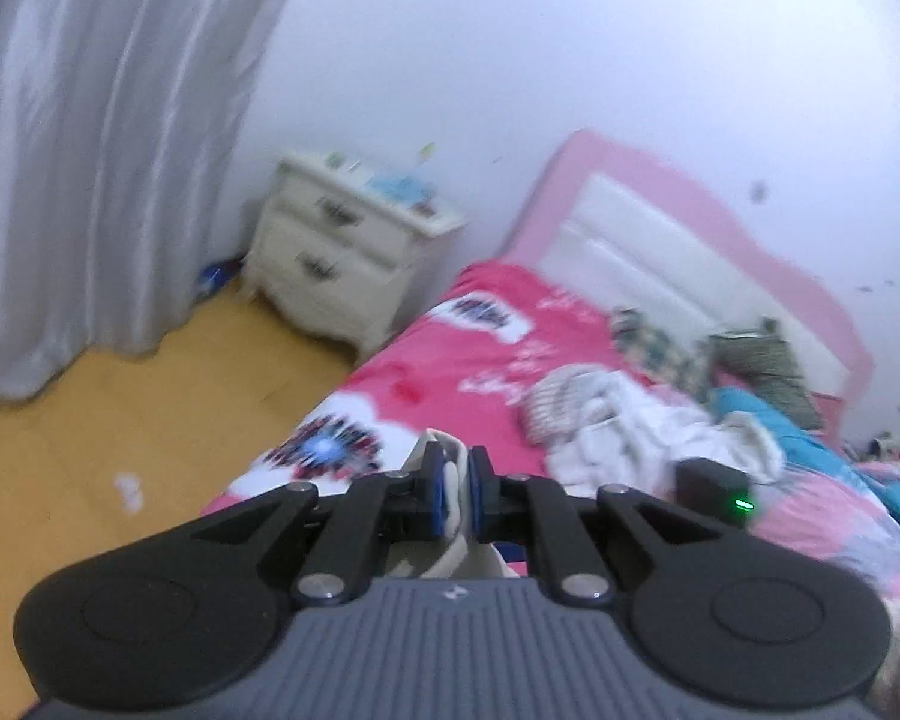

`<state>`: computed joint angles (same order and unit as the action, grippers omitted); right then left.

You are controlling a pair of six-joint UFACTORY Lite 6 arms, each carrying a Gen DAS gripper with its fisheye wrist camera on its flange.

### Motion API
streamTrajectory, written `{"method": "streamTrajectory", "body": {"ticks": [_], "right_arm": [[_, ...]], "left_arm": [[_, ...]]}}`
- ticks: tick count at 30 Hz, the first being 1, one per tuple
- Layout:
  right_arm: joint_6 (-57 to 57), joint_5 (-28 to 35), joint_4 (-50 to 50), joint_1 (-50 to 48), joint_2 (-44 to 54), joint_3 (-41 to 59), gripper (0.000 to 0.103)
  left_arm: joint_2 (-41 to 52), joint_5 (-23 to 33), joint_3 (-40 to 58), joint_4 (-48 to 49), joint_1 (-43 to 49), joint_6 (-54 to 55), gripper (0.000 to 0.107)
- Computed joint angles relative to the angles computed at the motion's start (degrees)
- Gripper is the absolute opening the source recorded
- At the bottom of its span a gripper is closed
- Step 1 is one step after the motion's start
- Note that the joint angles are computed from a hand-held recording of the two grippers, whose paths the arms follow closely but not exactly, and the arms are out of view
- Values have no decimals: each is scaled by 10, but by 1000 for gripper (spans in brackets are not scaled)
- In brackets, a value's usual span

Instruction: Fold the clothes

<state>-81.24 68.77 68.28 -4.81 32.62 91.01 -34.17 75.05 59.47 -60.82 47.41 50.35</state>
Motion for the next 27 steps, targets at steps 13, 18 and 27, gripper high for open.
{"method": "streamTrajectory", "body": {"ticks": [13, 18, 27], "right_arm": [[242, 333, 123, 41, 275, 314, 94], [192, 352, 123, 28, 223, 275, 24], [25, 134, 139, -60, -13, 115, 0]], "left_arm": [[-51, 108, 13, -91, 57, -24, 8], [-8, -43, 8, -84, -93, -32, 8], [89, -310, 41, -35, -253, -4, 8]]}}
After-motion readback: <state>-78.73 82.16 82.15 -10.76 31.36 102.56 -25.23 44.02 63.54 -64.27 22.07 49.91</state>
